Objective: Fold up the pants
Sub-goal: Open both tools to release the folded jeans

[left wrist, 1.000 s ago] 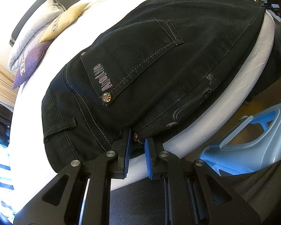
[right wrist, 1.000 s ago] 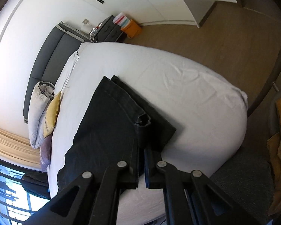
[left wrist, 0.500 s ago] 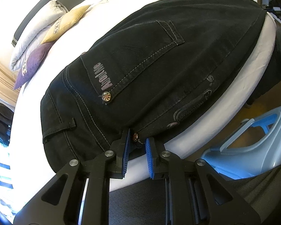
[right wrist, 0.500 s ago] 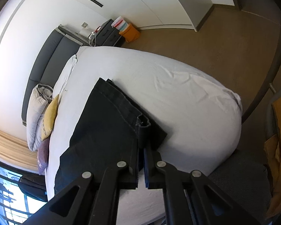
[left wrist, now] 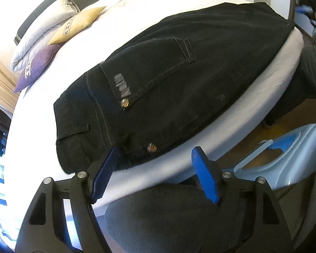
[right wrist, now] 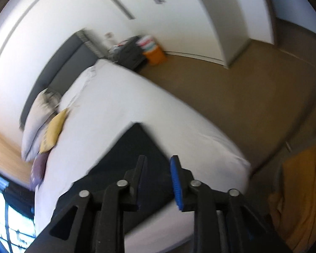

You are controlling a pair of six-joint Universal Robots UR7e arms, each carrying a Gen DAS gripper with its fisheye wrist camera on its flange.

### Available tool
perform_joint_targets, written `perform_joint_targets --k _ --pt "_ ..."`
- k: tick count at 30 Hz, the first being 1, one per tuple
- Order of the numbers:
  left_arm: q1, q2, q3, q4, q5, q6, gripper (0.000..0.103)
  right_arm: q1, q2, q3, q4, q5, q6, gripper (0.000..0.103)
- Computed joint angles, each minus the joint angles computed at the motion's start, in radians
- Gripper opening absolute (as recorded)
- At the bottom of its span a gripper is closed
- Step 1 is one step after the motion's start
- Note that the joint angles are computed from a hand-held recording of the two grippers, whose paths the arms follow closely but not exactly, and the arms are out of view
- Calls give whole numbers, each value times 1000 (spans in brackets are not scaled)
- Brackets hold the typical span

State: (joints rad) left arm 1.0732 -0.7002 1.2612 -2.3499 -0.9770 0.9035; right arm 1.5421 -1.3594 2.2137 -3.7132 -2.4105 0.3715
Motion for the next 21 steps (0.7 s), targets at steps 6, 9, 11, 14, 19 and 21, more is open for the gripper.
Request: perform_joint_targets --k 6,9,11,14,19,21 --pt "8 -17 -59 75 0 -38 72 15 121 -195 168 294 -106 33" --pt "-7 8 -140 77 -96 -123 72 7 225 -335 307 472 -152 33" --pt "-13 65 -238 93 -152 -177 72 -2 309 -454 405 591 -178 33" --pt "-12 193 -429 170 -224 -250 72 -17 428 -648 583 719 -161 33" --pt "6 448 -810 340 -211 -355 72 -42 637 -989 833 963 -148 46" --pt "16 524 -923 404 -160 -382 72 -53 715 -1104 918 1008 -146 52"
